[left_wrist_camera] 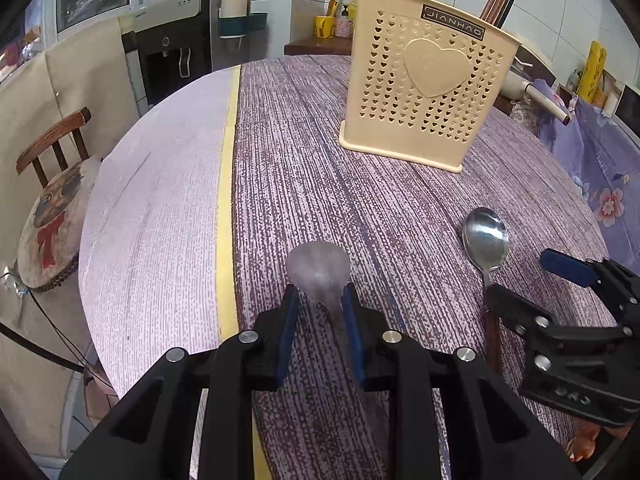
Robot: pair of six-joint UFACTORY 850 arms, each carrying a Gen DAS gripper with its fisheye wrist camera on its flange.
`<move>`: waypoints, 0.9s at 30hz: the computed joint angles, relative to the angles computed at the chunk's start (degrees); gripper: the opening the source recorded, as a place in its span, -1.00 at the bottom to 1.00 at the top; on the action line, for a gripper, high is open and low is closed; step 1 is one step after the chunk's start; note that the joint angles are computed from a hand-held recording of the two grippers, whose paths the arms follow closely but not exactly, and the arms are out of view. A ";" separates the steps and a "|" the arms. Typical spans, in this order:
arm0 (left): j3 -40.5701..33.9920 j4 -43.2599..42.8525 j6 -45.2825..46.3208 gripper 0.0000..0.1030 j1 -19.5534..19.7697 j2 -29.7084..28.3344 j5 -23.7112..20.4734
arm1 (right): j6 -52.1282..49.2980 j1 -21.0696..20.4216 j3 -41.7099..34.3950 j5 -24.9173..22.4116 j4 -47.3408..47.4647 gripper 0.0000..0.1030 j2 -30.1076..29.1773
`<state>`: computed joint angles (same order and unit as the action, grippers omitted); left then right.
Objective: Organize utensils
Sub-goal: 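Close the right gripper on the brown-handled spoon while the left closes on a silver spoon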
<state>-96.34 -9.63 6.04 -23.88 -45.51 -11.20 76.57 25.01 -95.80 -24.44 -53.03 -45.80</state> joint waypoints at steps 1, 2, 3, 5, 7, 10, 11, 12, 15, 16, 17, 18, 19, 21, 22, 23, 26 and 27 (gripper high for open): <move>-0.10 -0.08 0.12 -0.32 0.11 -0.03 -0.08 | -1.33 -0.06 -0.69 -0.29 1.46 0.50 -0.48; 0.22 0.48 -0.60 -0.26 0.16 0.15 0.15 | -2.91 -0.07 -1.62 -0.72 3.24 0.44 -1.10; 0.29 0.53 -0.74 -0.19 0.23 0.18 0.23 | -3.87 -0.14 -2.05 -0.75 4.30 0.41 -1.50; 0.96 0.33 -0.67 -0.16 0.31 0.54 0.61 | -4.10 -0.14 -2.87 -0.67 5.21 0.40 -2.12; 1.22 0.73 -1.36 -0.13 0.43 0.70 0.64 | -5.20 -0.10 -4.13 -1.16 6.12 0.33 -2.87; 1.37 -1.09 -0.01 -0.11 0.66 0.84 0.55 | -6.99 -0.22 -6.74 -1.89 8.03 0.19 -4.34; 1.51 -1.60 0.38 -0.10 0.74 0.92 0.58 | -7.59 -0.33 -7.62 -2.18 8.61 0.14 -4.81; 1.66 -1.82 0.55 -0.10 0.80 1.00 0.68 | -8.35 -0.40 -8.69 -2.52 9.36 0.09 -5.40; 1.65 -1.24 -0.25 -0.09 0.84 1.04 0.53 | -10.33 -0.64 -11.59 -3.40 11.09 -0.07 -7.02; 1.55 -1.24 -0.30 -0.08 0.85 1.00 0.41 | -11.16 -0.68 -12.56 -3.57 11.70 -0.08 -7.57; 1.43 -1.23 -0.46 -0.08 0.85 0.94 0.29 | -12.15 -0.70 -13.31 -3.71 12.33 -0.08 -7.98; 1.25 -1.18 -0.60 -0.06 0.88 0.85 0.12 | -13.43 -0.70 -13.89 -3.60 13.05 -0.08 -8.32; 0.98 -0.56 -1.27 -0.05 0.84 0.72 -0.13 | -14.40 -0.66 -14.17 -3.42 13.46 -0.08 -8.48; 0.37 0.10 -2.08 -0.03 0.73 0.43 -0.78 | -15.77 -0.64 -14.06 -2.85 13.79 -0.08 -8.41; 0.02 -0.27 -1.85 -0.02 0.69 0.25 -1.14 | -16.45 -0.78 -13.62 -2.19 14.42 -0.08 -8.15; -0.39 0.04 -2.23 -0.01 0.59 0.02 -1.49 | -16.92 -0.90 -13.14 -1.67 14.85 -0.08 -7.86; -1.96 6.74 -8.49 0.00 -0.08 -0.89 -2.53 | -16.74 -1.00 -11.79 -1.19 14.38 -0.08 -7.09; -2.72 9.21 -10.76 0.00 -0.34 -1.32 -3.11 | -16.60 -1.04 -11.39 -1.06 14.12 -0.08 -6.87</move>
<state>-99.06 -0.42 -4.72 -24.22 -46.83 -14.31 59.97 23.98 -107.19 -25.51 -38.91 -52.67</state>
